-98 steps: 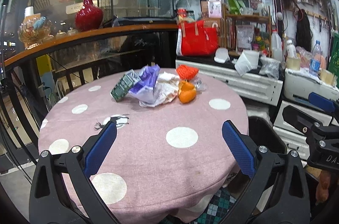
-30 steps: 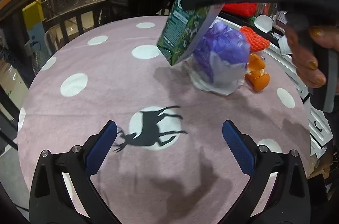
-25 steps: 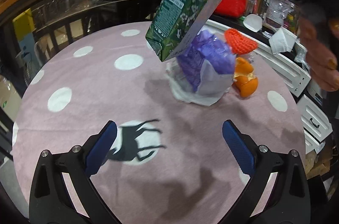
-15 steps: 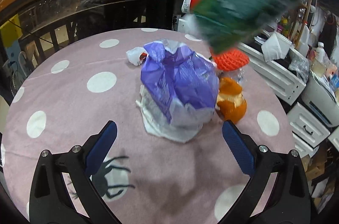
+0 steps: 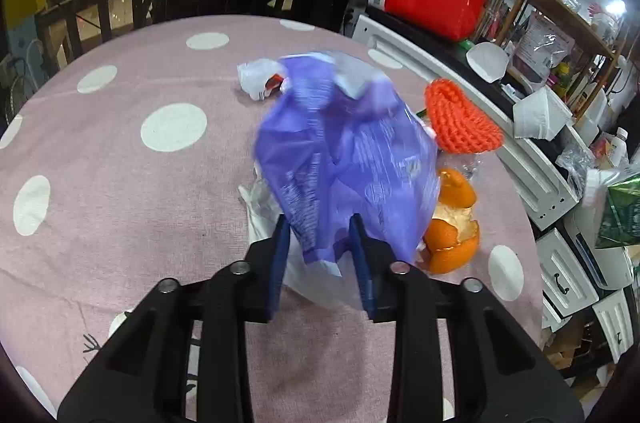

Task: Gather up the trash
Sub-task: 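Grasp the purple plastic bag with the left gripper while the right gripper carries the carton, then lower the purple bag into the black bin and open the left gripper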

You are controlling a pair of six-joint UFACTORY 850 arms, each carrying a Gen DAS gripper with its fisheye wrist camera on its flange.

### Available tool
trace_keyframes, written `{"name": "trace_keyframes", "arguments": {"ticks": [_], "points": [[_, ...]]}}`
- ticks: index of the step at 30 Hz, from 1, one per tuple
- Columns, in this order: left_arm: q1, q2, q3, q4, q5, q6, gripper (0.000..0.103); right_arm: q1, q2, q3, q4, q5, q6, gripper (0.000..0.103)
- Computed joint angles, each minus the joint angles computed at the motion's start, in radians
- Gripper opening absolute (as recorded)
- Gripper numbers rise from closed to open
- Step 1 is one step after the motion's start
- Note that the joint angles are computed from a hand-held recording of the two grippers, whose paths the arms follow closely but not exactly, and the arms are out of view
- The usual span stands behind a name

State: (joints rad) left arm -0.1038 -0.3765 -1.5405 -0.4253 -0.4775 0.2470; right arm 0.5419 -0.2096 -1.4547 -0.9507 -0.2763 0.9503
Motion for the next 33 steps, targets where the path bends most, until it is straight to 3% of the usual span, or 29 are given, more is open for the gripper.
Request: {"name": "trace_keyframes", "arguments": {"ticks": [2,9,16,25,29,33], "points": [[-0.012,0.042,0.041,0.047,0.050,-0.023,0.011,-0.013,0.032,0.048,-0.062,0.001,0.093,0.049],[-0.039,0.188,0.175,-0.054,0.167,0.107,0.010,-0.038,0.129,0.206,-0.228,-0.021,0.342,0.049],[-0.127,0.260,0.222,-0.205,0.144,0.307,0.011,-0.050,0.226,0.350,-0.357,-0.096,0.541,0.049],[-0.337,0.183,0.178,-0.123,0.062,0.263,0.011,-0.073,0.365,0.515,-0.366,-0.273,0.652,0.049],[-0.442,0.101,0.119,0.043,0.035,0.119,0.011,-0.080,0.420,0.585,-0.354,-0.353,0.661,0.049],[-0.528,-0.008,0.042,0.267,0.004,-0.093,0.011,-0.103,0.467,0.642,-0.336,-0.378,0.683,0.049]]}}
